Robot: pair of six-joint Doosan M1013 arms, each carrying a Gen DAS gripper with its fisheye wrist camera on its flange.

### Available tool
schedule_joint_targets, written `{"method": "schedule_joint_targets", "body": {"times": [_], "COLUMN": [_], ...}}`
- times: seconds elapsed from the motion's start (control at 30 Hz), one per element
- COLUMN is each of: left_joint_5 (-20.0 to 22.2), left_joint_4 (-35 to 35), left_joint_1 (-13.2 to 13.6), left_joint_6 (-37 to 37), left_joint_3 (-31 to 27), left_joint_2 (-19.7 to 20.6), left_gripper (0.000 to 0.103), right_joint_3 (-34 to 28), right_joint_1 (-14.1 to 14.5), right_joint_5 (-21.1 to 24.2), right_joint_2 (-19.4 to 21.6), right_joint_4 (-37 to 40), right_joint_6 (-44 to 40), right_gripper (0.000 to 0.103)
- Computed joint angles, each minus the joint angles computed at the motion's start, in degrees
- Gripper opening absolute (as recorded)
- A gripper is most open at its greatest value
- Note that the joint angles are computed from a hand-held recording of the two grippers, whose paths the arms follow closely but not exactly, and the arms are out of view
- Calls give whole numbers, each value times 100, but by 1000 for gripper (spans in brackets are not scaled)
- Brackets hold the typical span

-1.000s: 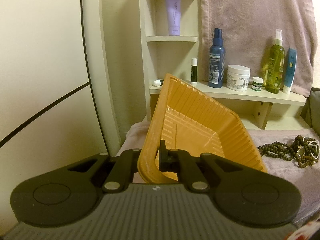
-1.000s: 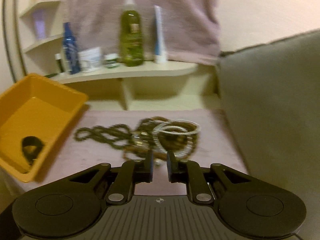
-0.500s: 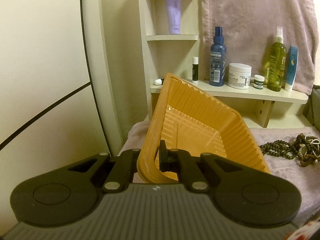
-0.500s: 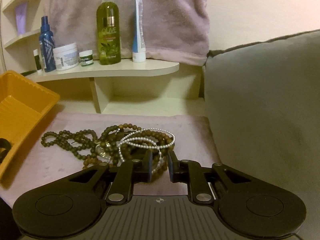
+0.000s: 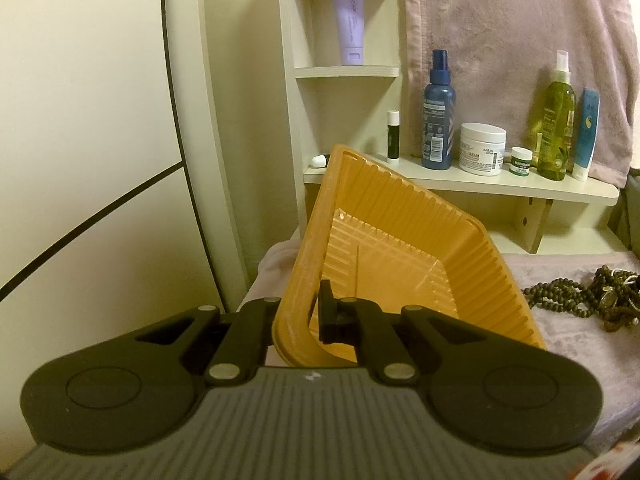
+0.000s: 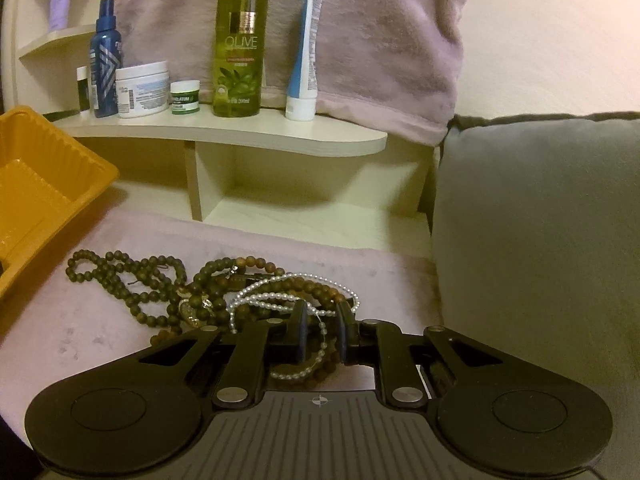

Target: Organize jewelry

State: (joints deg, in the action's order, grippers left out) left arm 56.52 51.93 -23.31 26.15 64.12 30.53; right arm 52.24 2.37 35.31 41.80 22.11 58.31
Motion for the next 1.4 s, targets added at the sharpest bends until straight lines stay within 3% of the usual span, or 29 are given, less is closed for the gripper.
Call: {"method": "schedule_joint_targets", "body": {"times": [0.07,0.2,0.57,0.77,0.97,1.13,1.4], "left_joint_5": [-10,-17,-15,-14,0,5,13], "left_joint_4": [-8,-9,-1,11,14,18,21], "left_joint_1": [3,5,1,-6,-10,-12,-16], "left_joint_6": [-4,-6,-42,-70,-60,-62,-72], "left_joint_3": [1,5,2,3,-10,-13,-10], "left_joint_2": [0,-2,-2,-4,3,4,1], "left_gripper": [6,6,5,5,5,5,6], "right_joint_3": [-66,77,492,329,269,477,463], "right_joint_1": [-19,-20,-59,-18,-82,-89,8], "right_joint_5": [204,169,-535,-238,299,543,729], "right_joint_2": [20,-66,-483,-347,-259,-351,-269], "right_joint_4": [75,141,613,94,296,899,628], "right_joint_6": [61,25,-646,-781,-328,-1122,-952], "right_gripper": [1,0,0,4,12,12,12]}}
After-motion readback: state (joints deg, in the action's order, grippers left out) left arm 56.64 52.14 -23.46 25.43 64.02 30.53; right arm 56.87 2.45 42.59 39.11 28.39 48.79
